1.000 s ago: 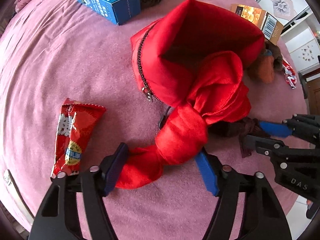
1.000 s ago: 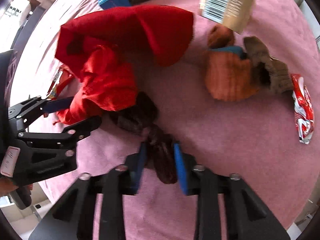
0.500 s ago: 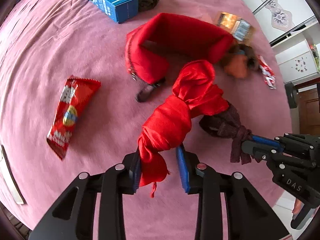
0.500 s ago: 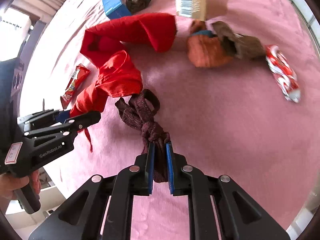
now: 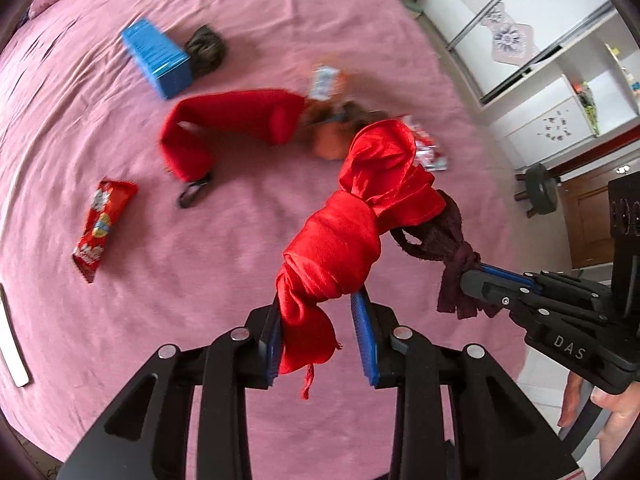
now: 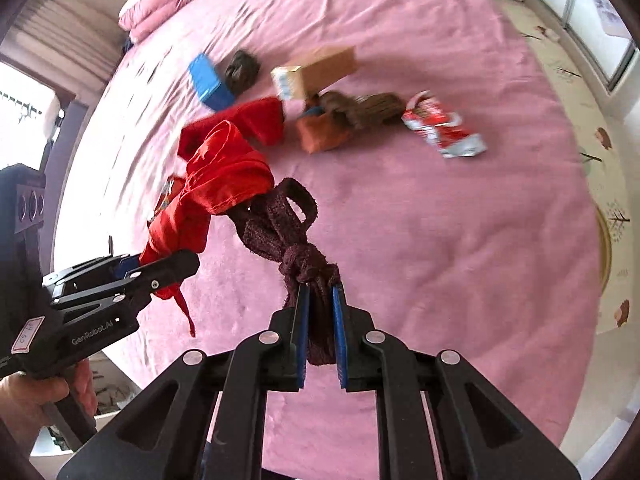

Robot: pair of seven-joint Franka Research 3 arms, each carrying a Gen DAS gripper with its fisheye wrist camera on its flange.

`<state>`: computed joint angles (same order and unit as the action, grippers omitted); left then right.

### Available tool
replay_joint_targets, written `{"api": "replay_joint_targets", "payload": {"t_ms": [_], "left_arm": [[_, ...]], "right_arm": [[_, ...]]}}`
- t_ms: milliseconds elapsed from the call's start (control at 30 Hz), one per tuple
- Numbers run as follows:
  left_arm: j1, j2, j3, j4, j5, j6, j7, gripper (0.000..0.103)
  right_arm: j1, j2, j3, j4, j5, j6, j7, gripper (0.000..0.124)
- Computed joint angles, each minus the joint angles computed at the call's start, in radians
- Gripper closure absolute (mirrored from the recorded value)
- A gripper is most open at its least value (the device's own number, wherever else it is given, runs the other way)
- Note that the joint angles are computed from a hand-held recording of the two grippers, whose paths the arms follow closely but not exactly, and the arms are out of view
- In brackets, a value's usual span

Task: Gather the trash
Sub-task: 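Carry the red cloth and maroon sock to the yellow bin and release both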

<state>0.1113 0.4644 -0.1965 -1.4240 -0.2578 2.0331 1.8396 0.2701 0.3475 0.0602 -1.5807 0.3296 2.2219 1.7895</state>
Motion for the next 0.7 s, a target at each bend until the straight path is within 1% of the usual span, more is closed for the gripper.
{"api": "replay_joint_targets", "payload": {"t_ms": [100, 233, 333, 400, 533, 567, 600, 633, 700], "left_arm": [[-0.011, -0.03, -0.017, -0.021, -0.022, 0.002, 0.002, 0.072], [-0.053, -0.046, -0.034, -0.028, -0.033, 0.008, -0.004, 0.073], [-0.085, -0.041, -0.048, -0.01, -0.041, 0.004, -0.011, 0.08], [-0.112, -0.037, -0.058, -0.001, -0.039, 0.01, -0.014, 0.08], [-0.17, 0.0, -0.079, 0.055, -0.027, 0.011, -0.021, 0.086], [-0.19, 0.016, -0.085, 0.076, -0.015, 0.012, -0.022, 0.092], [-0.205, 0.034, -0.089, 0.101, -0.008, 0.006, -0.026, 0.094], [-0.214, 0.037, -0.091, 0.104, -0.006, 0.006, -0.031, 0.095], [-0.24, 0.072, -0.095, 0.152, 0.007, -0.007, -0.052, 0.097]], "right_arm": [[-0.008, -0.053, -0.01, -0.066, -0.003, 0.034, 0.003, 0.113], [-0.029, -0.146, -0.026, -0.177, -0.007, 0.08, 0.005, 0.113], [-0.054, -0.204, -0.038, -0.248, -0.002, 0.101, 0.0, 0.113], [-0.074, -0.241, -0.049, -0.292, 0.001, 0.114, -0.004, 0.113], [-0.116, -0.301, -0.069, -0.365, 0.017, 0.131, -0.029, 0.113], [-0.128, -0.311, -0.075, -0.379, 0.02, 0.132, -0.037, 0.113], [-0.138, -0.319, -0.08, -0.392, 0.019, 0.135, -0.043, 0.113], [-0.147, -0.326, -0.084, -0.4, 0.018, 0.134, -0.048, 0.113], [-0.167, -0.34, -0.093, -0.419, 0.02, 0.135, -0.06, 0.113]]}}
